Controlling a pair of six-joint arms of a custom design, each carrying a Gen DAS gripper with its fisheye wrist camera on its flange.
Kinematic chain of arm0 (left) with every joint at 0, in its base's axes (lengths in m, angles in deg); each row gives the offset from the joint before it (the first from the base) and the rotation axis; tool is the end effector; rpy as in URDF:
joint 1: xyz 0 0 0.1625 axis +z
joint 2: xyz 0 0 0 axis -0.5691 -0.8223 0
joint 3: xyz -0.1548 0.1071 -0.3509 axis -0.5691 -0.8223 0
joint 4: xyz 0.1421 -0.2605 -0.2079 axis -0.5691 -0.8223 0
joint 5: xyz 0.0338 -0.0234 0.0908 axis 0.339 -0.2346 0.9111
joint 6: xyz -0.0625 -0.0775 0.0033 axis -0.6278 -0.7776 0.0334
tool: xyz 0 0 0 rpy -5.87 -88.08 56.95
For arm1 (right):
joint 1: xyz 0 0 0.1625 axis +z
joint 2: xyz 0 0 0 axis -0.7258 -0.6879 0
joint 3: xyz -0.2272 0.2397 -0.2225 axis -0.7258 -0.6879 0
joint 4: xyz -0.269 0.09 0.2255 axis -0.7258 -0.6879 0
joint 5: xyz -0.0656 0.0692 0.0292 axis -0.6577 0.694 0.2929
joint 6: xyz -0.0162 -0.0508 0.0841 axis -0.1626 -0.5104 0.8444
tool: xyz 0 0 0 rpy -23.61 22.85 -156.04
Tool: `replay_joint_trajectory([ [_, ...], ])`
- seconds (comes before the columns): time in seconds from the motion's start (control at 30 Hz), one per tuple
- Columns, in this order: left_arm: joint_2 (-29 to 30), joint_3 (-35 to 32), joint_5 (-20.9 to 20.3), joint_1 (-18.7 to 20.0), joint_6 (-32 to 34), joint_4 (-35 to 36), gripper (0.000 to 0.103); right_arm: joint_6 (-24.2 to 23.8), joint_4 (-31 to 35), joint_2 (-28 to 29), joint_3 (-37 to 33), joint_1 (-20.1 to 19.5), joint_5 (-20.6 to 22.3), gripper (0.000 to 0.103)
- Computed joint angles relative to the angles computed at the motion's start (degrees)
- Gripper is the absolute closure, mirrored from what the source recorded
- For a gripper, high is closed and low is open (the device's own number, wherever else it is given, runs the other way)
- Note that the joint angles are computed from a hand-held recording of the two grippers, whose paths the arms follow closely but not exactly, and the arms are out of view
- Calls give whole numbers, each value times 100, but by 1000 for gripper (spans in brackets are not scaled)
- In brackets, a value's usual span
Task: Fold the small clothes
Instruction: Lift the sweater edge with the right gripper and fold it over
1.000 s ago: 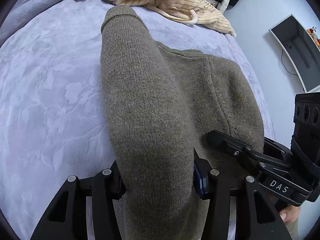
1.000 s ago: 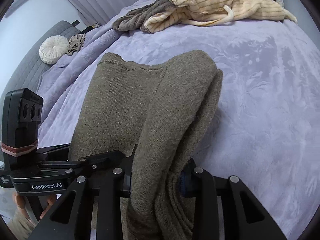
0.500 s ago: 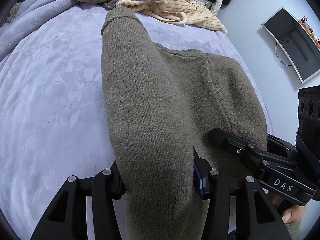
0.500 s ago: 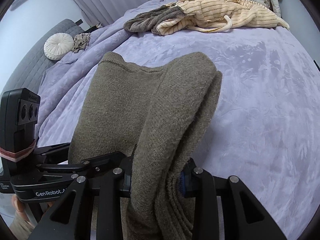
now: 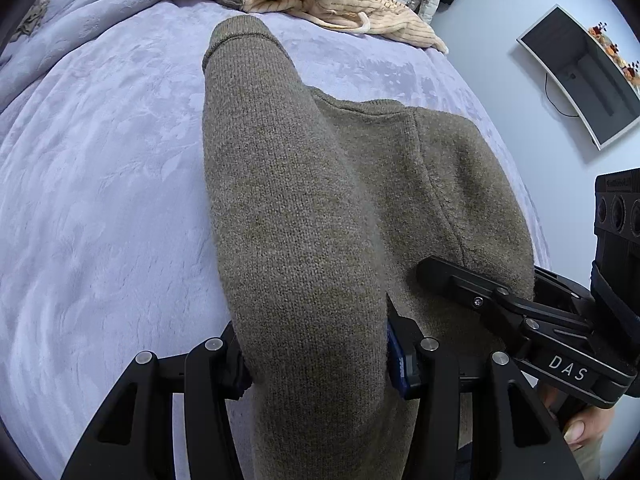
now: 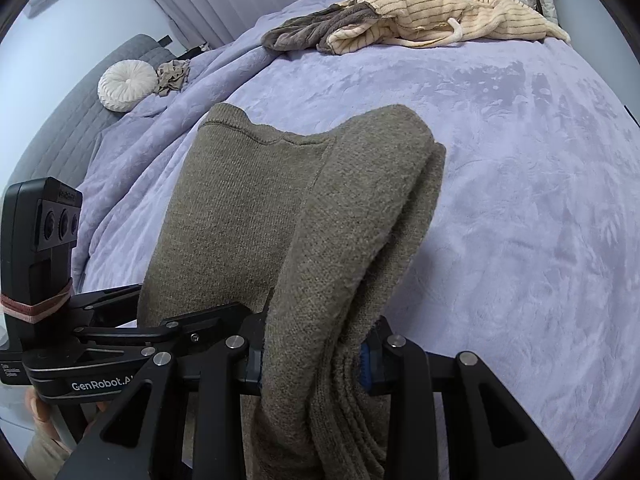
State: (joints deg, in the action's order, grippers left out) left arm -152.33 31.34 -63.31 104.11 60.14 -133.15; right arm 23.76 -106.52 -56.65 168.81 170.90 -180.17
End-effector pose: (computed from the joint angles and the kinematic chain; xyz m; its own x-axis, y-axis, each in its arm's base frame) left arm 0.0112 -0.4562 0.3639 -0.9159 0.1857 -0.3558 0.2627 0.9476 -0.1817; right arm 0.4083 -0.4440 -0.0673 -0.8872 -0.2223 0.4042 -0.3579 0.8846 -0.2990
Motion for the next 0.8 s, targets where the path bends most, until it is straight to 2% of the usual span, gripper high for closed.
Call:
replay_joint_trajectory([
  [0.33, -518, 375, 100, -32, -19, 99, 50, 58, -85, 72, 161, 146, 141, 68],
  [0.5, -581, 511, 180, -49, -2, 13, 50, 54, -152, 120, 222, 168, 213, 68],
  [0.8, -515, 703, 156, 204, 64, -170, 50, -49, -348, 252, 376, -7, 544, 68],
])
